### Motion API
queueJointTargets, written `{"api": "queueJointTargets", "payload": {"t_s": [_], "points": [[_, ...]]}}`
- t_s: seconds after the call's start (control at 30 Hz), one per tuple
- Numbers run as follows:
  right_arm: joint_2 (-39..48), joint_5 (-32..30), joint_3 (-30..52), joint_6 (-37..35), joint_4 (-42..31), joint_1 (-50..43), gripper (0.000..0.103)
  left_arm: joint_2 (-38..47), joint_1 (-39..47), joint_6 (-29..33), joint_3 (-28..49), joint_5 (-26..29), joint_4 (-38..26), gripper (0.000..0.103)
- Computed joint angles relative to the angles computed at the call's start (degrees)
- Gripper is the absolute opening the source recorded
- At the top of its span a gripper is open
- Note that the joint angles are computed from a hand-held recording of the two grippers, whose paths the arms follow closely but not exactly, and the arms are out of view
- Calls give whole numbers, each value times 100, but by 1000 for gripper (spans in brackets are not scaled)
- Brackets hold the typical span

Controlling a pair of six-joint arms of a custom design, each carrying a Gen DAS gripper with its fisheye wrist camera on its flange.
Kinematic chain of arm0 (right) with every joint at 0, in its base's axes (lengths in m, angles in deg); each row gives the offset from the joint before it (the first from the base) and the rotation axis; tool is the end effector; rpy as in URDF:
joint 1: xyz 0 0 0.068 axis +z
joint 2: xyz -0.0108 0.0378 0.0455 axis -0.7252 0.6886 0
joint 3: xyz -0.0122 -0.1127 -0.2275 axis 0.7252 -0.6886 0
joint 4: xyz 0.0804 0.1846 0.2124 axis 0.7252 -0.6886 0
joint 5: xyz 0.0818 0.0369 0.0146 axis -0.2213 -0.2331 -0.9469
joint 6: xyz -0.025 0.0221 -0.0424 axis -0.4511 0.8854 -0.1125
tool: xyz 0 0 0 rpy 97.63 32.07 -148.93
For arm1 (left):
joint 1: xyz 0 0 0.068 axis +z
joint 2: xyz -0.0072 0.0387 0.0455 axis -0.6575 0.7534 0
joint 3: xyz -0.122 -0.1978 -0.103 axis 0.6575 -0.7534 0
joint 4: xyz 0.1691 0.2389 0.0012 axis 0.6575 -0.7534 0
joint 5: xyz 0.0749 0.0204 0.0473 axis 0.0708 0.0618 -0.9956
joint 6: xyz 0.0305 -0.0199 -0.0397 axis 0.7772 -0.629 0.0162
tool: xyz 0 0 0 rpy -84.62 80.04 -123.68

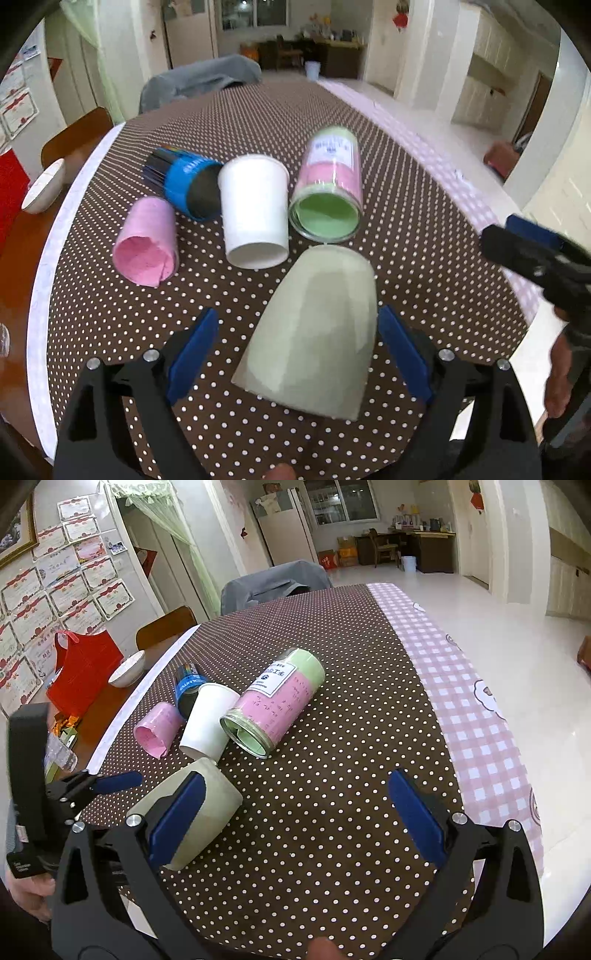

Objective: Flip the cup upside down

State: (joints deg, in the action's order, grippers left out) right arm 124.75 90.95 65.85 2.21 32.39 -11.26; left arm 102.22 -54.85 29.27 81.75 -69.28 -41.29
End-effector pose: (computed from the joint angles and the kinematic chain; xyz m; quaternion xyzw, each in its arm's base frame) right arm 0.2031 0.1274 0.1888 0.1265 0.9025 0.0999 0.3993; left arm 0.2837 -0.0762 0.1632 0.2551 0.9186 -0.0891 0.2883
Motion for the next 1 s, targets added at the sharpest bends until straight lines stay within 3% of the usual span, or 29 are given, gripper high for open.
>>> {"api": "queueJointTargets", "payload": {"t_s": [0.23, 1.0], "points": [[233, 224, 281, 88, -114, 260, 97, -954, 214, -136, -449, 17, 98, 87], [576, 1051, 1057, 150, -460, 1120, 97, -3255, 1722, -216, -942, 766, -501, 87]]}}
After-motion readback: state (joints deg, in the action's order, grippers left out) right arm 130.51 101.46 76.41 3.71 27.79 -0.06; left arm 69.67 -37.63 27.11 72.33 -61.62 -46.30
